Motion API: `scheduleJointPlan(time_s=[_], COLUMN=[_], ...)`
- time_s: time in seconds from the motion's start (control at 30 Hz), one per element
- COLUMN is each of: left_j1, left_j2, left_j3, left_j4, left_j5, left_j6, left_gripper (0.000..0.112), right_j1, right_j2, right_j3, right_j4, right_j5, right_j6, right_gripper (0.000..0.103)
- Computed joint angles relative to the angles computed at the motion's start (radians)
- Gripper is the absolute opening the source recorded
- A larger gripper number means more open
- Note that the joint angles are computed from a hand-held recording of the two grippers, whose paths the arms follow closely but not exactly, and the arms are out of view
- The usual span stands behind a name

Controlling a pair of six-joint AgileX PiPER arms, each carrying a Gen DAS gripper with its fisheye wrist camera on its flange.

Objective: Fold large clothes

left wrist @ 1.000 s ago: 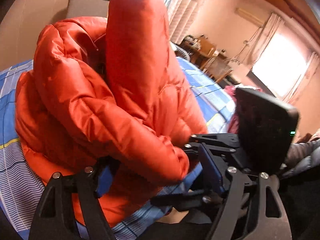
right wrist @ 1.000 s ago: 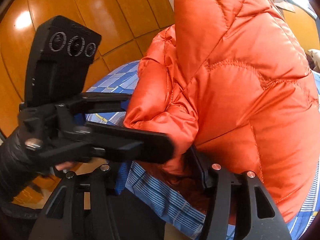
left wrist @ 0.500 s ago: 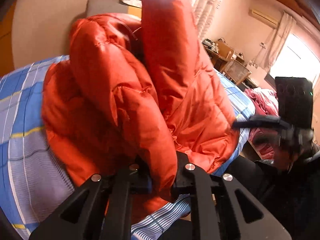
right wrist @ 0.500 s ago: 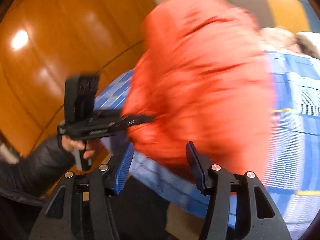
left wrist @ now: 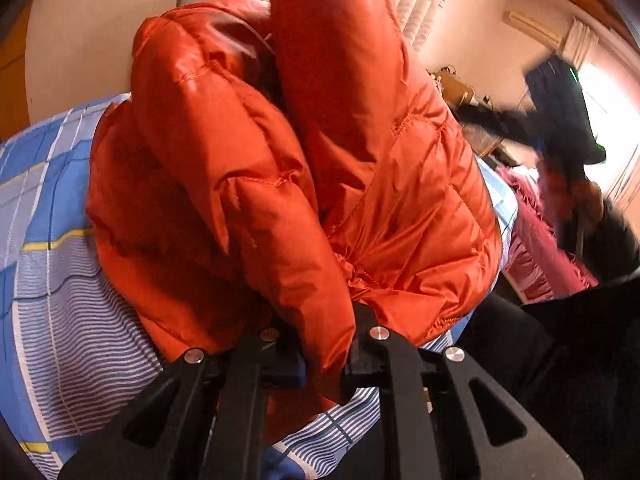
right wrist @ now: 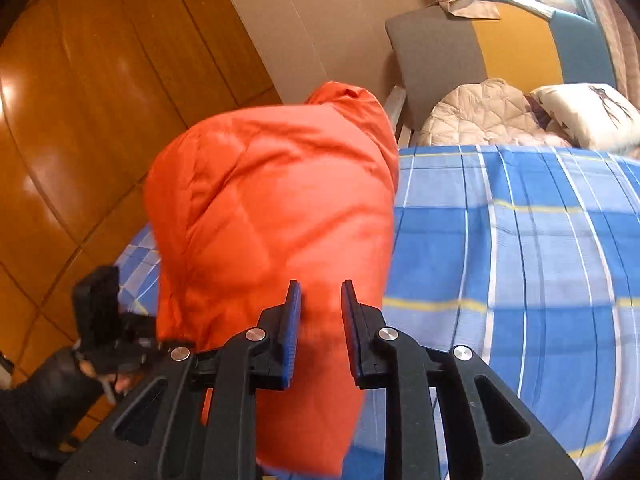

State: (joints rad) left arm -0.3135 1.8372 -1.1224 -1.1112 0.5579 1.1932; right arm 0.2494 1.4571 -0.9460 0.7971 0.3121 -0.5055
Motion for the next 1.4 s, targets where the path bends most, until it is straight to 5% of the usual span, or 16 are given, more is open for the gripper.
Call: scheduleJointPlan(time_s=[0.1,0.37,0.53,0.7,0.93,1.03,1.27,1.4], left_j1=[-0.025,-0.036,-0.061,-0.053,-0.115,-0.145,-0.133,-0.118], left_j2=[0.003,0.000,0.032,0.050,0.030,0.014,-0.013,-0.011], left_j3=[-0.018,-0.040,-0.059,-0.038,-0.011,0.012,0.033,0.031], left_j4=[0.056,0.123,0.113,0.045,0.072,0.069,0.058,0.053], left_j5=[-0.018,0.001,-0.012,-0.022,-0.115,-0.154,-0.145,-0.128], left_j6=[-0.043,-0.057,-0.061,-0.025,-0.077,-0.089,-0.067,-0.050], left_gripper=[0.012,0.012,0.012,0.012,0.012,0.012,0.012,0.012], right_j1=[-0.001,-0.015,0.079,0.187,0.110,0.109,0.182,0.192], right_j2=[0.073,0.343,0.524,0.610,0.423,0.335,0.405,0.542], right_j3=[-0.112,-0.520,-0.757,-0.804,-0.591,-0.525,-0.637,-0.809], right_j4=[-0.011,-0.138,-0.478,-0.739,-0.504,-0.505,-0.638,-0.664], right_j5=[0.027,0.305,0.431,0.414,0.304,0.253,0.330,0.476], right_j6=[0.002,0.068,0.353,0.570,0.450,0.441,0.549,0.526], right_gripper=[0.022,0.022,0.022,0.021,0.022,0.045,0.046,0.046])
